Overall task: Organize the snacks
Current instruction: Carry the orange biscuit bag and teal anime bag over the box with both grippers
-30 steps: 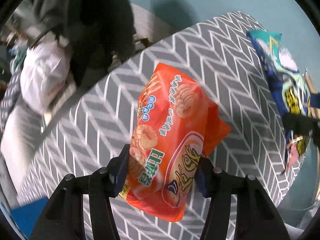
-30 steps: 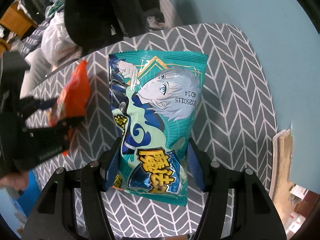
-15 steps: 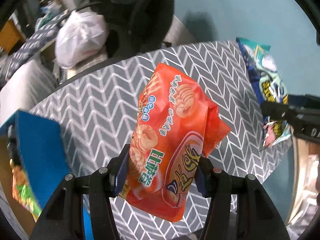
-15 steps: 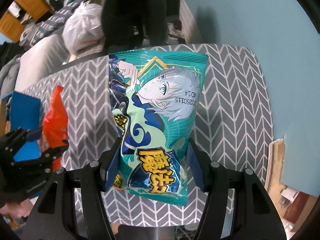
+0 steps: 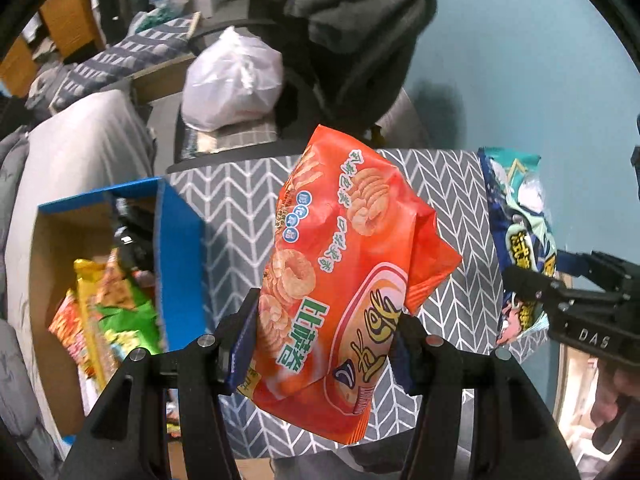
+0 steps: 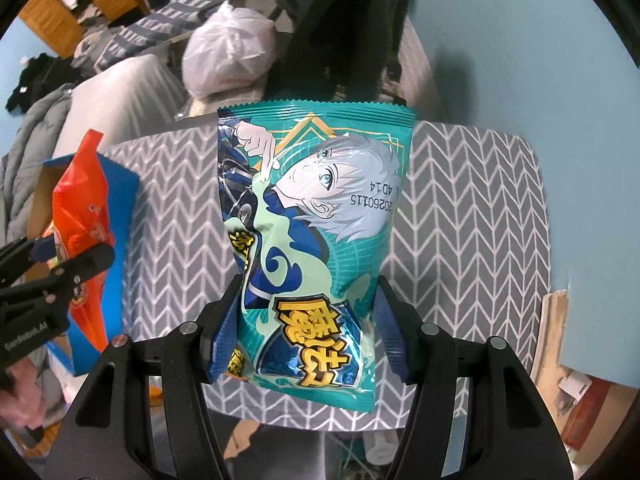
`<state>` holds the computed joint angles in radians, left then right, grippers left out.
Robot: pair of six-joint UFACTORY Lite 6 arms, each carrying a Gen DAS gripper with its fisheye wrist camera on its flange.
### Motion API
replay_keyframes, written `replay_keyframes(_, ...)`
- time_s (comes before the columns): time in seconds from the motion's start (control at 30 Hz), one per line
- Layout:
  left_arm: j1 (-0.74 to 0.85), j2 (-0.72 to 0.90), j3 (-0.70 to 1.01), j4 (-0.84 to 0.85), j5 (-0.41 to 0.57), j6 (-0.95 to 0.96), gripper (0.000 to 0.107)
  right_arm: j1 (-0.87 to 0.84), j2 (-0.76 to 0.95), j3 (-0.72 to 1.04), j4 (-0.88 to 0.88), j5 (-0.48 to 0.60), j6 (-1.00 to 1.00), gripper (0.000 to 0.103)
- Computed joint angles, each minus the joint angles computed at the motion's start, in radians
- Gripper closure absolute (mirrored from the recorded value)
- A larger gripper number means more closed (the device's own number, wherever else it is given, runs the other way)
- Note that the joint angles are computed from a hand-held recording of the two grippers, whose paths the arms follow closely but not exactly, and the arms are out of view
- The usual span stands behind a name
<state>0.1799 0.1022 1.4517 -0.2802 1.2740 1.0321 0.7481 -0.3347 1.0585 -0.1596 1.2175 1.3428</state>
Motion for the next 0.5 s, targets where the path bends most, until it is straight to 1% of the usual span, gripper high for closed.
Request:
replay_keyframes(0.13,0.070,0.060,0.122,-0.013,0.072,-0.004,0.049,0.034,0.080,0.100,-0.012,0.011,0.008,0.042)
replay_keyframes(0.27,0.139,0.120,0.228,-0.024,0.123,0.001,0.049,0.067,0.188,0.229,-0.017,0.014,0.011,0.042)
replay_keyframes(0.37,0.194,0.201,0.342,-0.027,0.160,0.001,0.049,0.076,0.264,0.311,-0.015,0.002,-0.013,0.042)
replay_keyframes(0.5,0.250,0.290,0.470,-0.025,0.193,-0.002,0.049,0.082,0.402,0.463,-0.009,-0.002,-0.068,0.042)
